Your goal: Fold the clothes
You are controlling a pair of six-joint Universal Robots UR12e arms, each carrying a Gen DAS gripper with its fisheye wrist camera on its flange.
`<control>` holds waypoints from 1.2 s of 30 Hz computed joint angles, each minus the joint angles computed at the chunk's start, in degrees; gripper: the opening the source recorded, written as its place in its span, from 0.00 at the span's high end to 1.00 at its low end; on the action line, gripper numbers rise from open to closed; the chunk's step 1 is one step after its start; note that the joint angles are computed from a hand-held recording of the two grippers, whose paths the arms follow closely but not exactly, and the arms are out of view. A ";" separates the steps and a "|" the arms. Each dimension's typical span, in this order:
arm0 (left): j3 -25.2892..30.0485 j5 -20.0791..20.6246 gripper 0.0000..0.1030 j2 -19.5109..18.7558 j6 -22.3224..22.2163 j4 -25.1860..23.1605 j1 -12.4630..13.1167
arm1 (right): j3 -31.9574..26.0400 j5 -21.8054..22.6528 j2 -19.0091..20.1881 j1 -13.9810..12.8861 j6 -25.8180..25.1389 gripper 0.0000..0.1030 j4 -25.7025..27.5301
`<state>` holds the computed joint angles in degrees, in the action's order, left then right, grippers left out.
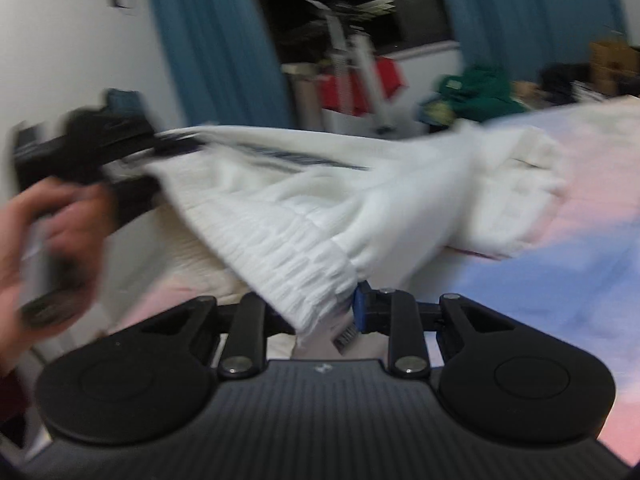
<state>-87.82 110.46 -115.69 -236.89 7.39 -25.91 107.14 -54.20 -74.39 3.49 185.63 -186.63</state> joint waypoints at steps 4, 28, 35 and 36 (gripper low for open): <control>-0.43 -2.38 0.87 4.05 3.46 -8.87 3.60 | -1.95 1.64 1.15 3.75 6.75 0.74 -4.04; -8.95 7.62 0.05 9.57 4.50 -25.64 4.92 | -7.69 10.45 5.89 9.53 -0.03 0.18 6.26; -10.50 13.95 0.04 11.10 -2.02 -22.64 -1.52 | -4.54 9.61 1.21 4.59 -1.06 0.18 4.71; -10.32 14.09 0.04 10.92 -3.79 -21.58 -2.37 | -4.22 9.37 0.65 3.57 -1.29 0.18 4.39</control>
<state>-98.13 124.55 -104.77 -240.68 -14.19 -28.28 102.92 -44.83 -73.74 7.06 184.34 -182.24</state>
